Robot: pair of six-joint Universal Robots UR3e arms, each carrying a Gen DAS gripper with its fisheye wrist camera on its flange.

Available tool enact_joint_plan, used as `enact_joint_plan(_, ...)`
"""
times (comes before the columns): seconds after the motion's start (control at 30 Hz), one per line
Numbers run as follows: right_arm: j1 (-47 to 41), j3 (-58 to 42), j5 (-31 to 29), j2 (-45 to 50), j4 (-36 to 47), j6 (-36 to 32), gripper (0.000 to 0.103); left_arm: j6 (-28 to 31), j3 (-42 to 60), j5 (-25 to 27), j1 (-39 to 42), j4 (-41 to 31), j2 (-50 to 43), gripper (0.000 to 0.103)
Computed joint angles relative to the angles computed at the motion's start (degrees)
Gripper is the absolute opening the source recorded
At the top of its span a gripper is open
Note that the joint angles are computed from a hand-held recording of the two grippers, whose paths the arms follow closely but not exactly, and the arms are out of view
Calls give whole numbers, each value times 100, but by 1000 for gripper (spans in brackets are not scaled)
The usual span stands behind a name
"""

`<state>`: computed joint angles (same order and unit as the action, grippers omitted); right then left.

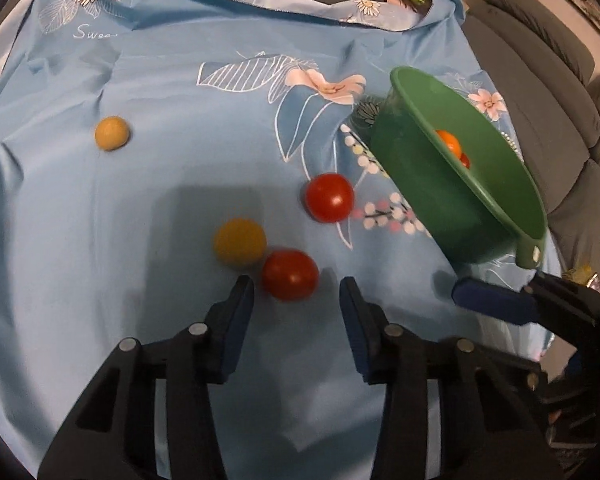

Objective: Organize fruits
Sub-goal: 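Grasp a red cherry tomato with the left tool while the right tool grasps another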

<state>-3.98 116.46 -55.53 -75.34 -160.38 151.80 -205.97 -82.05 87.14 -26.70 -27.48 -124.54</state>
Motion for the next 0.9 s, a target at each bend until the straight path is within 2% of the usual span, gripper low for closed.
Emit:
enact_joint_plan(0.1,30,-82,-32,89,29,-15,37,36,187,139,-34,-66,-125,35)
enact_joint_plan(0.13,43,-111,-39,113,40,-8,37,89,264,207,-58,-111,-172,29)
enact_joint_plan(0.33,206,-345,-203,229,49,97,37,187,113,297,-29,-15,-96,29)
enact_joint_plan(0.5,489,-716,-490,445,-13,257,37,35,-960,283,161,625,638,29)
enact_joint_plan(0.67,1019,-1493,-1173,989,-261,508,37,-68,-2156,218,350,1236,1447,29)
enact_joint_plan(0.77,1334,-2089,-1642,1314,-142,613,37,-117,-2550,112,434,1515,1663,29)
enact_joint_plan(0.9,1876,-2887,-2835,1834,-76,643,37,-156,-2812,-52,513,1799,1763,29)
